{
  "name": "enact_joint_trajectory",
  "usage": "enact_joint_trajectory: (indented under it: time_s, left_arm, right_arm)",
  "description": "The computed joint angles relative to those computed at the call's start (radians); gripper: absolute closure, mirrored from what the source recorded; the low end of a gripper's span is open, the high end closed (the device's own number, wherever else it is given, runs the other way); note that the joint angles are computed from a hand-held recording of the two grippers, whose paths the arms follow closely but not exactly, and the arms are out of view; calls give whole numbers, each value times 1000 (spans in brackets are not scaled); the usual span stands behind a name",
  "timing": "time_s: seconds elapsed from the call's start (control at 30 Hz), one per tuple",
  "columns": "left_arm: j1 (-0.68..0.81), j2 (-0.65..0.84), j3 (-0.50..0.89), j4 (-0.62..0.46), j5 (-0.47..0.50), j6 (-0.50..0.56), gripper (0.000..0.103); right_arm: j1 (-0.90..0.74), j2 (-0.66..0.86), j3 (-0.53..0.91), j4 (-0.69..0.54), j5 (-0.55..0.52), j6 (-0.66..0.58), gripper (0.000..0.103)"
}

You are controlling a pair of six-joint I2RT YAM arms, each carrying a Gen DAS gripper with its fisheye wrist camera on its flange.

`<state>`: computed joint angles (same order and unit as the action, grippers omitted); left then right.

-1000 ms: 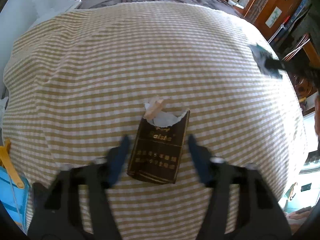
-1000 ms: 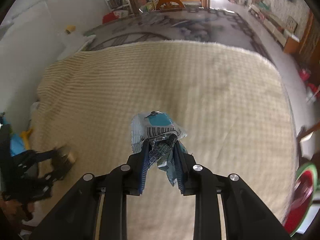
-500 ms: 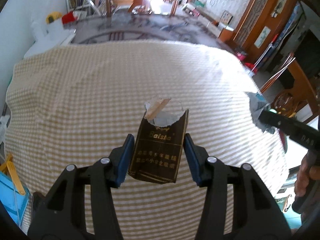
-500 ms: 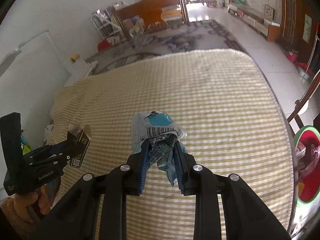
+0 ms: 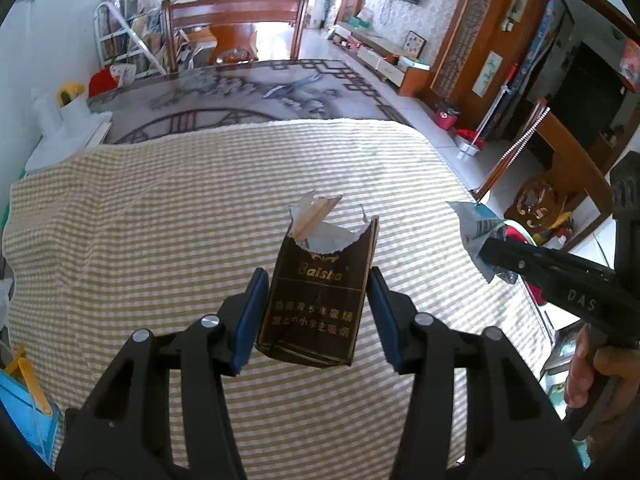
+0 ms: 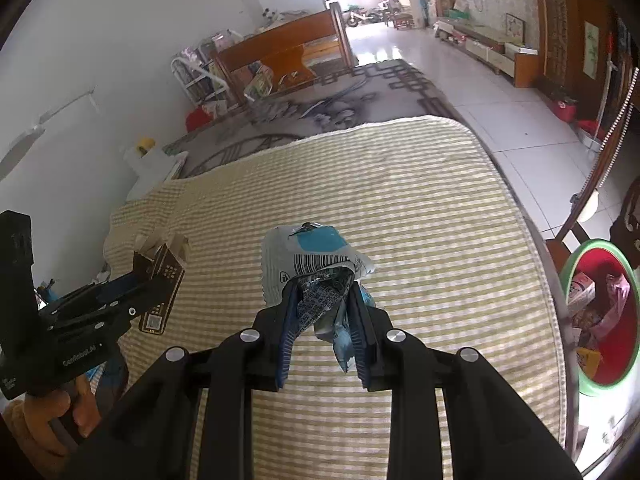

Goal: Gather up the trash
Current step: 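Carry the cigarette box in the left tool while the right tool carries the wrapper to the bin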

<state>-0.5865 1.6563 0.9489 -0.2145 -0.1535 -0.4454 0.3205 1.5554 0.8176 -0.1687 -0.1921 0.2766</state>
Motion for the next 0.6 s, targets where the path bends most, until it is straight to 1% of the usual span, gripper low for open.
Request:
enact_joint_trajectory:
  time_s: [0.07, 0.33, 0.6]
  left_arm:
    - [-12, 2, 10, -4, -12, 14, 54]
    - [-47, 36, 85, -12, -5, 38, 54]
    - [-96, 98, 180, -29, -7, 41, 54]
  right_arm:
    - [-10, -21, -13, -3, 5, 4, 78]
    - [-90, -97, -65, -20, 5, 2, 78]
    - [-190, -129, -93, -32, -33, -34, 78]
